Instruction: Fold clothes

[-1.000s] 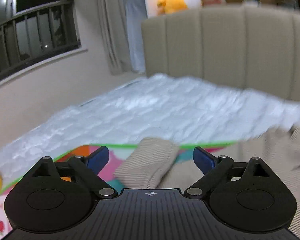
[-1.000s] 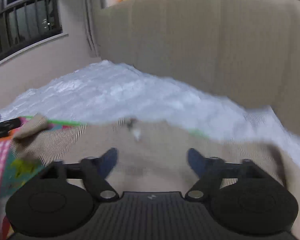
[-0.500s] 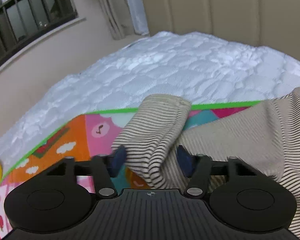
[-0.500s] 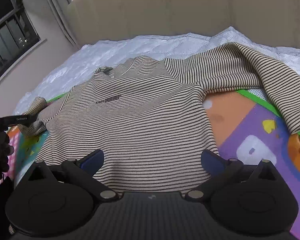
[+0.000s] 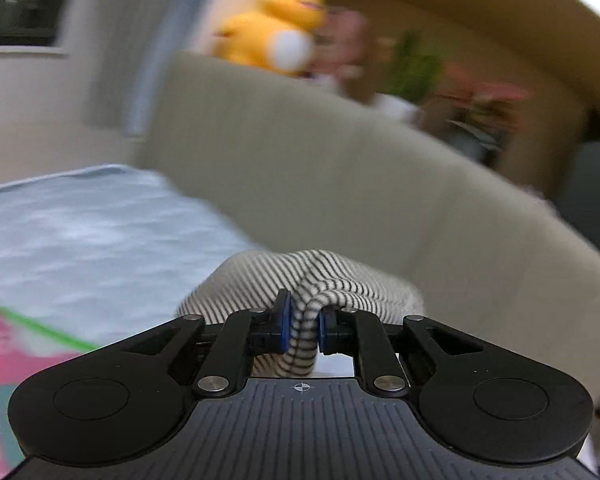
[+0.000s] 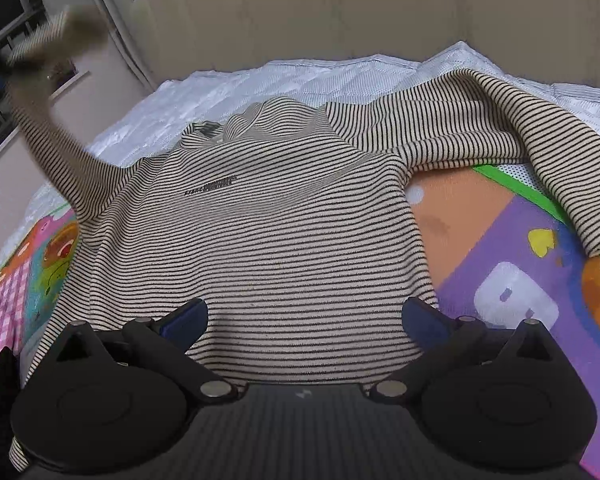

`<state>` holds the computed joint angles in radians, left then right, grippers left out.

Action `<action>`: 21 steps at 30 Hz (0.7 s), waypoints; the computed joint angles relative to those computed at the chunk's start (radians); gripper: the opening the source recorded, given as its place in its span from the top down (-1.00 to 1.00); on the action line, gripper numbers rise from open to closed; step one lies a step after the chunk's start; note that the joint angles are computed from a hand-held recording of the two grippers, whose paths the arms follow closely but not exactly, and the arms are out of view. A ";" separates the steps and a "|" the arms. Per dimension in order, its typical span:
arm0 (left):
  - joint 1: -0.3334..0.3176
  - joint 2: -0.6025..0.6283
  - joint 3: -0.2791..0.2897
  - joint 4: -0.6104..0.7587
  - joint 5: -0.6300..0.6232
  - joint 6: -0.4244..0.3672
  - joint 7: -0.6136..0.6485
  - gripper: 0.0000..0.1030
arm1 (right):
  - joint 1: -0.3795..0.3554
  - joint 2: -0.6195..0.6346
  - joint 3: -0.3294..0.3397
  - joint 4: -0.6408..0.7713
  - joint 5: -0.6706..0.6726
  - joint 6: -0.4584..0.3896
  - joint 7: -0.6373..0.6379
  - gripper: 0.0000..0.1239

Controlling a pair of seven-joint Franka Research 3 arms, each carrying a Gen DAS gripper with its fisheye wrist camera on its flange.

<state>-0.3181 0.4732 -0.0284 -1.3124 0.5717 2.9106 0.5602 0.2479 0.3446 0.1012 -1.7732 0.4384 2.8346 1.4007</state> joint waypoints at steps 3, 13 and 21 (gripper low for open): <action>0.027 0.108 -0.120 0.119 -0.093 -0.074 0.200 0.42 | 0.017 0.001 -0.017 0.000 -0.034 -0.002 0.018 -0.66; -0.040 -0.003 -0.060 -0.077 -0.104 -0.322 0.357 -0.81 | 0.065 0.002 -0.055 -0.021 -0.217 0.031 0.042 -0.66; -0.036 -0.085 -0.035 -0.160 0.097 -0.571 0.222 -0.85 | 0.030 -0.010 0.001 -0.053 -0.117 0.256 -0.029 -0.65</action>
